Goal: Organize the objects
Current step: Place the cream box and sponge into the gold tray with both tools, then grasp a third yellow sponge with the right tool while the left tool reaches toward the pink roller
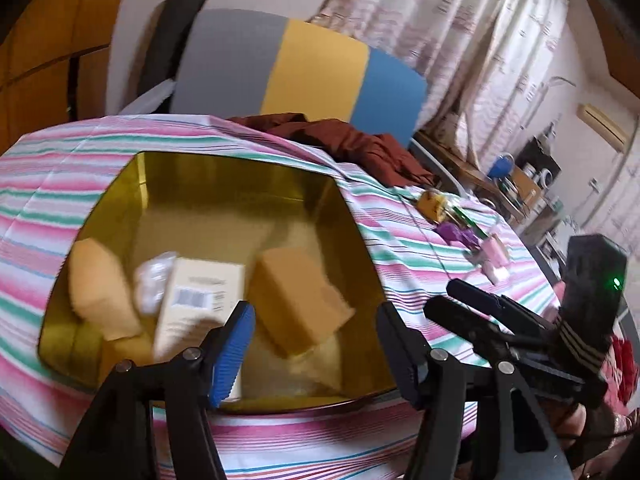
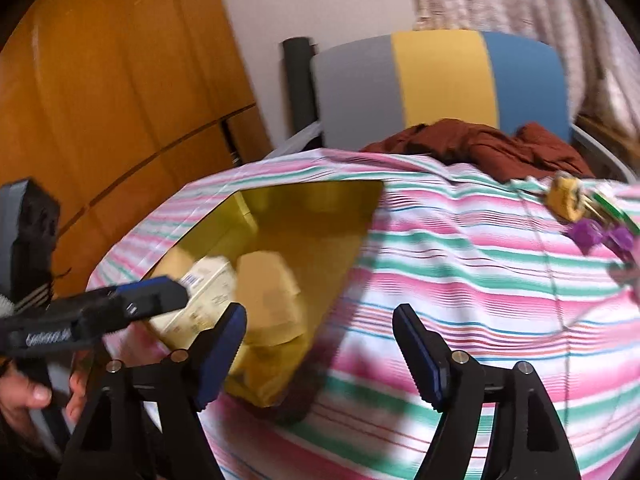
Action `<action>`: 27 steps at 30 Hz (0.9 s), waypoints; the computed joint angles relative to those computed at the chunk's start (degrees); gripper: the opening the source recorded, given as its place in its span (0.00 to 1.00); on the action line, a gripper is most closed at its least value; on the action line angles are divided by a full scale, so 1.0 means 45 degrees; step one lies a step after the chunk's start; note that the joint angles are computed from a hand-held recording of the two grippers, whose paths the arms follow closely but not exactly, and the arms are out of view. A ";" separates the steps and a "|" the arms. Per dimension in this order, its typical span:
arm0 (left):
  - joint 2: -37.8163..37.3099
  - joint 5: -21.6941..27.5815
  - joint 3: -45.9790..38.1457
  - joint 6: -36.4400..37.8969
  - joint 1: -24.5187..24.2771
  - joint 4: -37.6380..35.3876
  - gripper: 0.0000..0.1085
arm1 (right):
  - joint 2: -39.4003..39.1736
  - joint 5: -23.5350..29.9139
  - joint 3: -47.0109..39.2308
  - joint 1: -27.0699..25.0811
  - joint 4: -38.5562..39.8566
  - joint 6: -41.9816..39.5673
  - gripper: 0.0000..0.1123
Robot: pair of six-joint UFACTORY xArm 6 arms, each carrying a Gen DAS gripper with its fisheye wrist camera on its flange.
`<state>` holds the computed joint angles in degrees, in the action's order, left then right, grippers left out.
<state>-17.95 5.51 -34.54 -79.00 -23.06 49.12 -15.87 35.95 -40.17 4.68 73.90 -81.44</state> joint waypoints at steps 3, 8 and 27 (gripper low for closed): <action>0.0611 -0.0057 -0.0650 0.0723 -0.0366 -0.0464 0.59 | 0.0477 -0.0041 -0.0424 -0.0632 0.0129 0.0472 0.69; 0.1860 0.0121 -0.1965 0.3184 -0.1159 -0.2515 0.59 | 0.1152 -0.0095 -0.0923 -0.1634 0.0147 0.0917 0.70; 0.6093 0.1228 -0.6460 1.1254 -0.3545 -1.0841 0.59 | 0.6074 -0.1721 -0.5936 -0.5249 0.1399 0.0770 0.68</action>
<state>9.47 11.03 -63.61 -28.35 -39.02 0.33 11.46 28.20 -66.89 -18.95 80.19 -77.97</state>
